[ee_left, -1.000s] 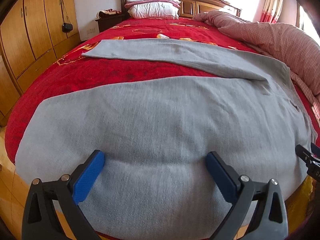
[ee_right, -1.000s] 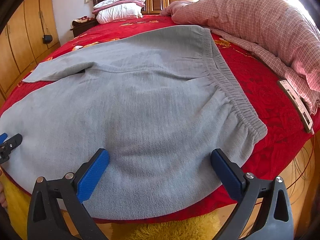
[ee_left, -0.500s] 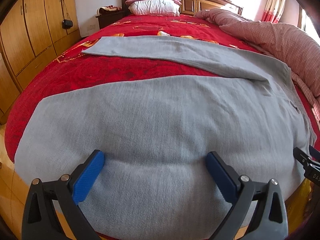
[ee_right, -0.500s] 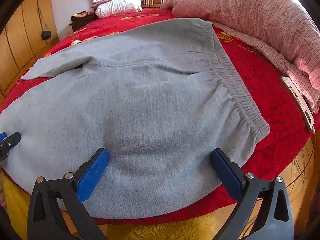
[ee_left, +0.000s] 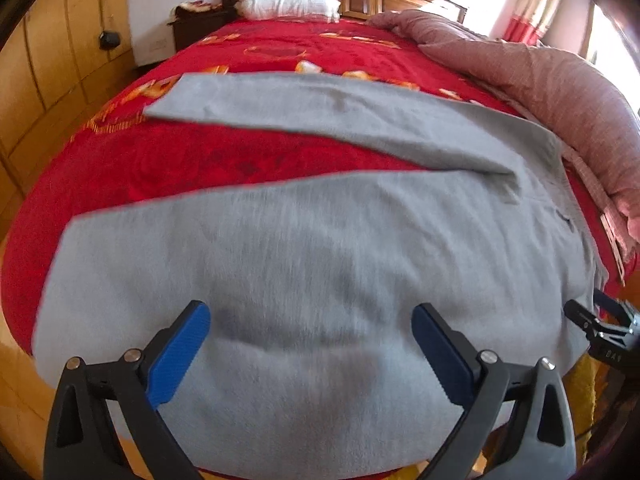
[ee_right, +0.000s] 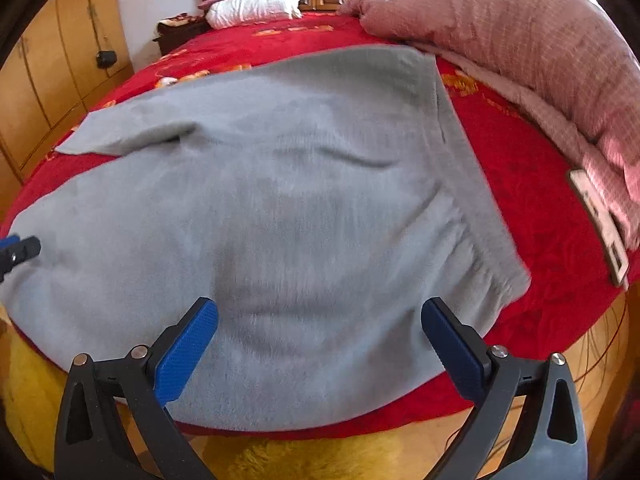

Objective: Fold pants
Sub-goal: 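Grasp the waistband edge of the grey sweatpants with both grippers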

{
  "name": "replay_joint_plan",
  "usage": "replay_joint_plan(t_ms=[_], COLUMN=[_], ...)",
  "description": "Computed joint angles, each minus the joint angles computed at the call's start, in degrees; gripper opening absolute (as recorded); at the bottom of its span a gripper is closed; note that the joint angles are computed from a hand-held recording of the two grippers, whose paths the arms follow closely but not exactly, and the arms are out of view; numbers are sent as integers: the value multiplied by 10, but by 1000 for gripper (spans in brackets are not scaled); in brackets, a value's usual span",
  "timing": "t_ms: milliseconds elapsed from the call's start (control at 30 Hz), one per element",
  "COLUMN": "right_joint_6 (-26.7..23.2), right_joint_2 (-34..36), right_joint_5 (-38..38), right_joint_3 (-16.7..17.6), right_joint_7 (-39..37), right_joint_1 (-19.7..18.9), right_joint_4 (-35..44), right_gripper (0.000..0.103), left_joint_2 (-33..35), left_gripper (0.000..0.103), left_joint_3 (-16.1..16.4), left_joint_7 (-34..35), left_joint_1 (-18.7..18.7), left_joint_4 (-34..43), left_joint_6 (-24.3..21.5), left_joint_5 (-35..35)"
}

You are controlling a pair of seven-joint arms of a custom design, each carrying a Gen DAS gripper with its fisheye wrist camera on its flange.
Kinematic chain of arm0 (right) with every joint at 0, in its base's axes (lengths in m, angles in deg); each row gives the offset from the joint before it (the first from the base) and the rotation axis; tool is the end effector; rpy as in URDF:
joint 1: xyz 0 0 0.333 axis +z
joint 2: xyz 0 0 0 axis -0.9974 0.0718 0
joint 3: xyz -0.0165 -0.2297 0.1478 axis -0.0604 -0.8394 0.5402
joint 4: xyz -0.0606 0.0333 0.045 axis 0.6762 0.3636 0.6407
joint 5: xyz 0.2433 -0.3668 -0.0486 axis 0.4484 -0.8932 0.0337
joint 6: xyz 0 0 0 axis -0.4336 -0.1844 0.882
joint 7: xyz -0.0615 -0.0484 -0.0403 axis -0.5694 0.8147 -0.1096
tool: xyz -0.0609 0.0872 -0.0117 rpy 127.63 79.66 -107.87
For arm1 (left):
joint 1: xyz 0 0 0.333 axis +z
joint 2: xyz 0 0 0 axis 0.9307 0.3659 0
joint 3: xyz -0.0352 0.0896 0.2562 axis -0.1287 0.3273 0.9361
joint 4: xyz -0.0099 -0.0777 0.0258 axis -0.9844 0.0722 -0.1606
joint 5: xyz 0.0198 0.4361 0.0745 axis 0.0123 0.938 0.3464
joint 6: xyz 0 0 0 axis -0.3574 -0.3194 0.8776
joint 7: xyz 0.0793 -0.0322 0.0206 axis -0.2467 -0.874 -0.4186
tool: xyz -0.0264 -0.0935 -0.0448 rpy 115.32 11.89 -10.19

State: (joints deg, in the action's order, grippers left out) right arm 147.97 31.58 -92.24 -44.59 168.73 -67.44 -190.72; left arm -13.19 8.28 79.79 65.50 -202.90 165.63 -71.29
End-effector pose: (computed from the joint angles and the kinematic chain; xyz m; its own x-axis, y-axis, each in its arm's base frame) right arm 0.4543 0.2059 0.4086 0.1832 -0.9831 -0.0013 -0.7974 -0.1478 -0.5851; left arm 0.4415 -0.1713 0.4177 0.1617 -0.9845 0.0678 -0.8080 -0.1716 -0.5637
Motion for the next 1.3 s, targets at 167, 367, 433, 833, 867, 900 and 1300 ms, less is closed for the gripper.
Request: replay_joint_plan(t_ms=[167, 367, 433, 833, 867, 900, 1300], right_joint_6=[-22, -59, -71, -143, -150, -160, -255], right_joint_2=[32, 112, 146, 376, 393, 414, 567], right_joint_5=[42, 93, 128, 126, 121, 117, 106], right_joint_3=[-38, -52, -55, -22, -21, -21, -14], right_joint_7=[-83, -188, -223, -266, -263, -260, -273], right_joint_1=[18, 9, 7, -46, -48, -49, -57], right_joint_4=[56, 170, 214, 499, 519, 544, 727], right_gripper=[103, 103, 103, 103, 100, 98, 82], left_joint_2=[48, 153, 193, 473, 499, 525, 710], left_gripper=[102, 102, 102, 102, 102, 101, 99], left_joint_3=[27, 47, 54, 116, 120, 126, 145], left_joint_7=[62, 127, 141, 268, 295, 314, 479], left_joint_1=[2, 22, 24, -1, -2, -7, 2], left_joint_4=[67, 198, 244, 555, 588, 621, 851], left_joint_6=[-20, -45, -56, -144, -161, -176, -254], left_joint_5=[1, 25, 34, 38, 32, 40, -9])
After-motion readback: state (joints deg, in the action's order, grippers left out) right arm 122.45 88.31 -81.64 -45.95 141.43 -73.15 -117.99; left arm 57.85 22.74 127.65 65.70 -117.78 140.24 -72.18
